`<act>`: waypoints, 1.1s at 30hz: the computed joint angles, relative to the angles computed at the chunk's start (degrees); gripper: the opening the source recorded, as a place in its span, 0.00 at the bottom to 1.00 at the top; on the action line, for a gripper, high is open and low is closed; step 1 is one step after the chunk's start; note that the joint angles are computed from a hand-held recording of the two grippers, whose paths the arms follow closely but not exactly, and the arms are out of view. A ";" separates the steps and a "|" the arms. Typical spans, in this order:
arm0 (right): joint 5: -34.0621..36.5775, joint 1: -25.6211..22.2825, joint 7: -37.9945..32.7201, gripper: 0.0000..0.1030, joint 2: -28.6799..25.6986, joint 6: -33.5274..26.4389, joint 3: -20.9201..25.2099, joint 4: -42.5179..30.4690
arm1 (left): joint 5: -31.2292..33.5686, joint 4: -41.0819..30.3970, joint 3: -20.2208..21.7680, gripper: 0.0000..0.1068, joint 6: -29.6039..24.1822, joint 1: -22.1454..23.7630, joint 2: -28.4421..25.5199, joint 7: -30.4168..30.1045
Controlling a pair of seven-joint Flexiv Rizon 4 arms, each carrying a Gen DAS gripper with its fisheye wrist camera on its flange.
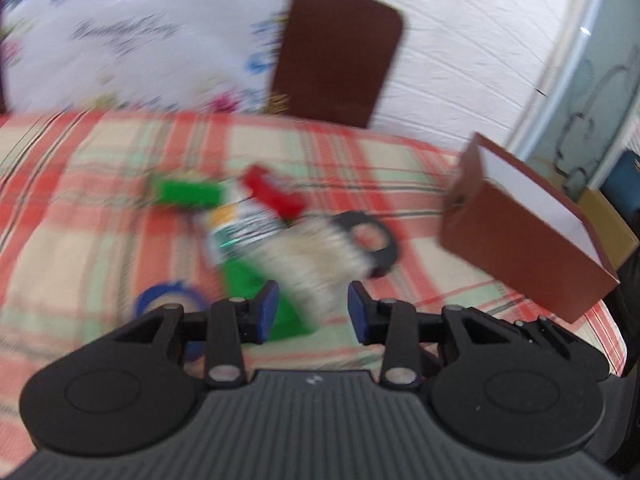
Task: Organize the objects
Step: 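Move the right gripper to the blue tape roll and close on it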
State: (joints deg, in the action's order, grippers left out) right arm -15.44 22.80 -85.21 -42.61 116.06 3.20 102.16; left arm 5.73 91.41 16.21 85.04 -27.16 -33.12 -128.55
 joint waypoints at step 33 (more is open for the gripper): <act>-6.77 1.81 -7.76 0.58 -5.76 -12.62 10.53 -8.12 | -12.99 13.77 -7.30 0.19 1.82 4.58 4.74 9.43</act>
